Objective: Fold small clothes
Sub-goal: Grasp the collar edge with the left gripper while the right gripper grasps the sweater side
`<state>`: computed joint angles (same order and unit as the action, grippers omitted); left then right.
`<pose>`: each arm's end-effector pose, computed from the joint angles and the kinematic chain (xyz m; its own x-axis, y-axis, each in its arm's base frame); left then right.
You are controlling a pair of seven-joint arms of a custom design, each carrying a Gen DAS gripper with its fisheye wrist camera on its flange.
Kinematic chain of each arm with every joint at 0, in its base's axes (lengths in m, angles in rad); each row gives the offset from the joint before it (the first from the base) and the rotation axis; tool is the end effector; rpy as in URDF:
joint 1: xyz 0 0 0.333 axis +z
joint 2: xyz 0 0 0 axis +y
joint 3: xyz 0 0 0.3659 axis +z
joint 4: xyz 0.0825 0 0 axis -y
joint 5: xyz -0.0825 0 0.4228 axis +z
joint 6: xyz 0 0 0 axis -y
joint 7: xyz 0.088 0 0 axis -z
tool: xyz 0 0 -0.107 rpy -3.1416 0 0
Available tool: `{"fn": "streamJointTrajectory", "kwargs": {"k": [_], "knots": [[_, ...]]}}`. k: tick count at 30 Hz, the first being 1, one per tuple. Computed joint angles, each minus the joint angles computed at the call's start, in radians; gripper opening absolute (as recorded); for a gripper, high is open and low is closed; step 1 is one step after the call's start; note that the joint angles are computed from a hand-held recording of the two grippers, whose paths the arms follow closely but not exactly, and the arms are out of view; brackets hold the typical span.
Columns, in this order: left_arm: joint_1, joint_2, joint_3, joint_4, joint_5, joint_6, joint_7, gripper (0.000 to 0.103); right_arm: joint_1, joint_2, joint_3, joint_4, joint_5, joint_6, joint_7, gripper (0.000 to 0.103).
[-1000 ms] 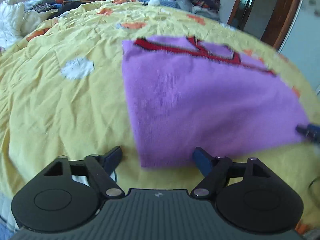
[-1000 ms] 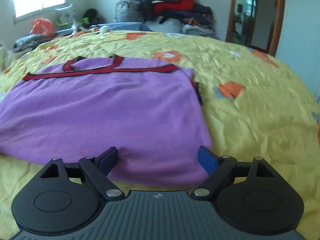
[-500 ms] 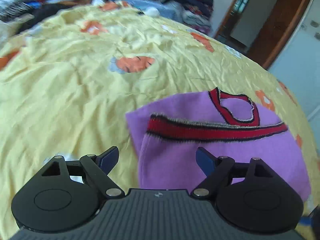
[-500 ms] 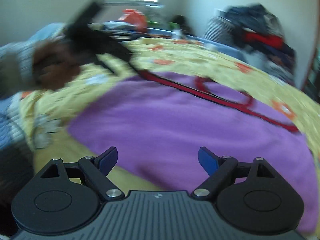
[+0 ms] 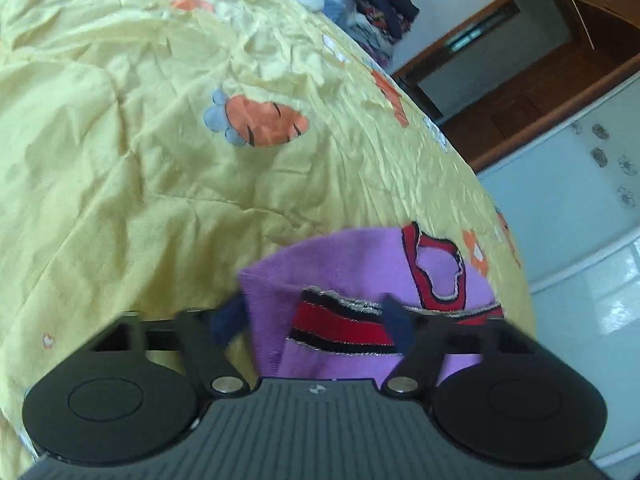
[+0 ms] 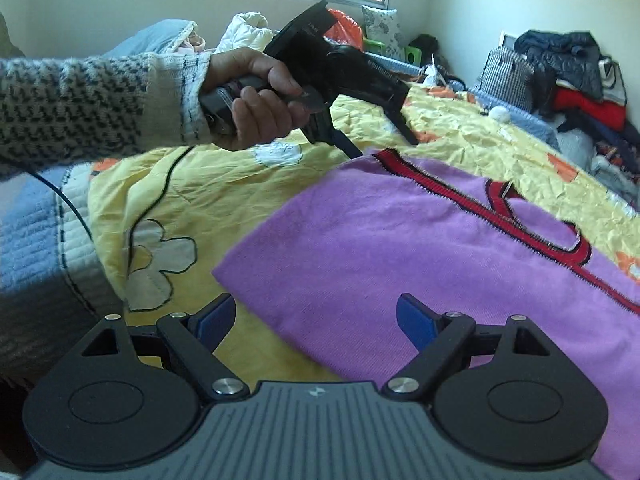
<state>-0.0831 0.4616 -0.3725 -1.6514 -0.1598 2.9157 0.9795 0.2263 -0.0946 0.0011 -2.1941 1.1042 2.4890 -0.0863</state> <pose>0.7221 -0.2843 0.4826 0.1393 -0.7620 0.6324 -0.7748 -0.4816 -0.4096 0.5611 0.1253 0.4951 0.8724 -0.4839 0.0688 -0.2633 -0.5838 -0.7680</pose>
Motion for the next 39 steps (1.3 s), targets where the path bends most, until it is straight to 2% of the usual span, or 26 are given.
{"fn": "streamJointTrajectory", "kwargs": {"k": [1,2,3,5,6,10,13,15,17,20,23,26,27,28,29,30,31,32,33,34,39], "knots": [[0.021,0.009,-0.026,0.009,-0.014,-0.011,0.028,0.045,0.002,0.002,0.003,0.001,-0.001,0.005,0.003,0.088],[0.02,0.016,-0.027,0.024,-0.01,-0.036,0.039,0.039,0.007,0.001,0.009,-0.003,0.008,0.027,-0.004,0.088],[0.006,0.021,-0.013,0.041,0.006,-0.063,0.042,0.032,0.015,-0.001,0.016,-0.01,0.02,0.06,-0.026,0.088],[0.003,0.039,-0.02,0.079,0.011,-0.112,0.086,0.021,0.034,-0.013,0.023,-0.027,0.064,0.104,-0.116,0.088],[-0.019,0.046,0.003,0.102,0.028,-0.14,0.079,0.014,0.044,-0.022,0.024,-0.037,0.099,0.119,-0.17,0.088],[-0.061,0.045,0.048,0.11,0.067,-0.143,0.075,0.012,0.075,-0.041,0.035,-0.067,0.107,0.152,-0.281,0.088],[-0.073,0.023,0.069,0.08,0.077,-0.128,0.044,0.012,0.1,-0.048,0.047,-0.094,0.095,0.218,-0.343,0.088],[-0.086,0.016,0.084,0.079,0.093,-0.135,0.015,0.012,0.126,-0.044,0.05,-0.105,0.157,0.279,-0.447,0.088],[-0.139,0.013,0.143,0.1,0.165,-0.174,-0.059,0.012,0.138,-0.038,0.053,-0.108,0.164,0.3,-0.486,0.088],[-0.2,0.025,0.2,0.143,0.278,-0.232,-0.149,0.012,0.158,-0.031,0.055,-0.105,0.271,0.328,-0.614,0.088],[-0.228,0.035,0.22,0.176,0.362,-0.278,-0.201,0.012,0.164,-0.014,0.065,-0.089,0.349,0.353,-0.688,0.088],[-0.233,0.039,0.22,0.192,0.406,-0.306,-0.226,0.012,0.164,0.002,0.078,-0.073,0.371,0.371,-0.685,0.087],[-0.235,0.04,0.22,0.196,0.418,-0.316,-0.234,0.012,0.164,0.007,0.081,-0.069,0.376,0.373,-0.689,0.078],[-0.236,0.043,0.219,0.201,0.426,-0.324,-0.243,0.012,0.161,0.01,0.086,-0.067,0.331,0.373,-0.624,0.06],[-0.235,0.045,0.217,0.206,0.432,-0.331,-0.245,0.012,0.154,0.011,0.087,-0.068,0.256,0.353,-0.524,0.052],[-0.236,0.048,0.216,0.213,0.441,-0.339,-0.246,0.012,0.154,0.012,0.086,-0.07,0.227,0.341,-0.494,0.034],[-0.237,0.049,0.216,0.217,0.446,-0.346,-0.25,0.012,0.161,0.011,0.087,-0.073,0.252,0.355,-0.534,0.027],[-0.238,0.052,0.215,0.223,0.453,-0.352,-0.253,0.012,0.166,0.013,0.089,-0.074,0.297,0.372,-0.582,0.024],[-0.239,0.053,0.215,0.226,0.459,-0.356,-0.253,0.012,0.167,0.016,0.091,-0.073,0.294,0.379,-0.569,0.017],[-0.24,0.055,0.215,0.228,0.463,-0.36,-0.254,0.012,0.168,0.018,0.091,-0.071,0.308,0.385,-0.583,0.014],[-0.242,0.056,0.214,0.236,0.476,-0.375,-0.266,0.012,0.159,0.021,0.087,-0.064,0.325,0.367,-0.559,0.009]]}}
